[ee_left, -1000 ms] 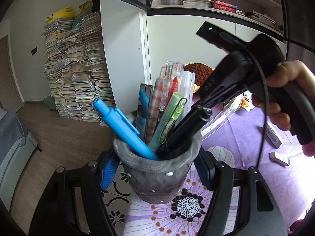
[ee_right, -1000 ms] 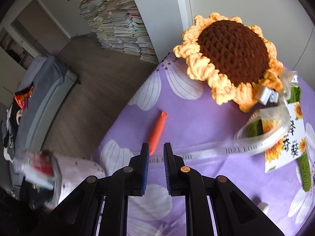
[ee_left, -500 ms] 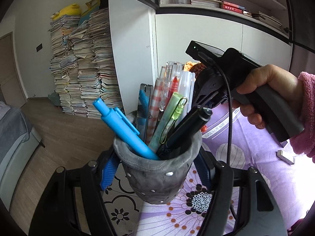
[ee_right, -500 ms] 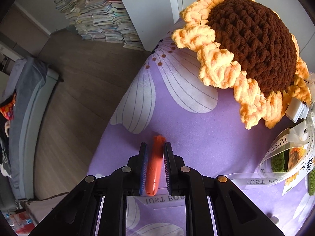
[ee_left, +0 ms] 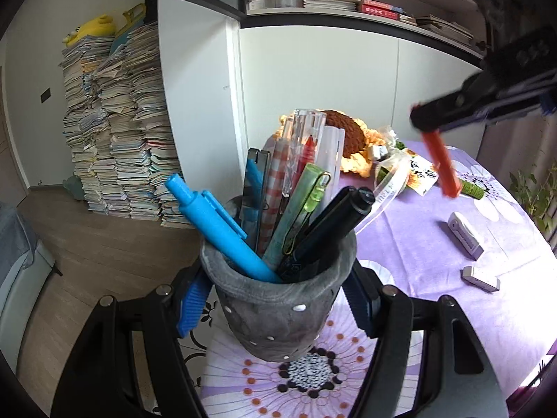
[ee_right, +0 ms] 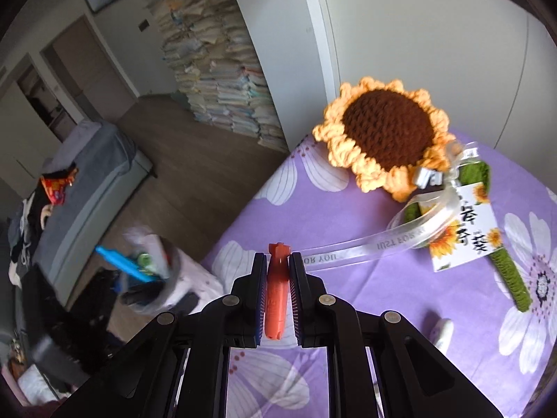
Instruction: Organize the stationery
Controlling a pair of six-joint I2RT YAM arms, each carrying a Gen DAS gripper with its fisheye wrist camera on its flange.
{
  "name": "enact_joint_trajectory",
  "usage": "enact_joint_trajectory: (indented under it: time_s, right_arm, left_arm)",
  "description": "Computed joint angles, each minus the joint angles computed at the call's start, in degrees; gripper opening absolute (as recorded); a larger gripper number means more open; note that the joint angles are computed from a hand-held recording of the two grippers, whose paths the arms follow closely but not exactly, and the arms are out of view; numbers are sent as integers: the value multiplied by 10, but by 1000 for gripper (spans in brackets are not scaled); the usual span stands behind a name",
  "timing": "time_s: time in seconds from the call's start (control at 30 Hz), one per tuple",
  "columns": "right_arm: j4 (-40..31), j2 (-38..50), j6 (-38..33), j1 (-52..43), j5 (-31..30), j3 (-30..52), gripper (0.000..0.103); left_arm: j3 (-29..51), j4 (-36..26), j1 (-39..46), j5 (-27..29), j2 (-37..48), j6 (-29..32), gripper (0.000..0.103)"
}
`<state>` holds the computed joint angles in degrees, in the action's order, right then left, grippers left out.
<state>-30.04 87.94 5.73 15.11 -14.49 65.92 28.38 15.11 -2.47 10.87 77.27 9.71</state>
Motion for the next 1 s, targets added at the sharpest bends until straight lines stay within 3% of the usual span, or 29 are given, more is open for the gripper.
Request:
enact_joint_trajectory:
  time_s: [0.13, 0.3, 0.6, 0.77, 1.0]
  right_arm:
    - [28, -165, 4, -29, -26, -85, 14]
    - [34, -284, -5, -60, -59, -134, 14]
    - [56, -338, -52, -147, -152, -201, 14]
    - [97, -315, -73, -217, -227, -243, 14]
    - [167, -303, -96, -254, -263, -289, 14]
  left_arm:
    - [7, 10, -65, -9, 13, -5, 67]
    - [5, 40, -159, -29, 30, -9, 67]
    - [6, 43, -243, -19, 16, 16, 67]
    - [21, 35, -265, -32, 26, 26, 68]
    - [51, 40, -269, -25, 70, 17, 68]
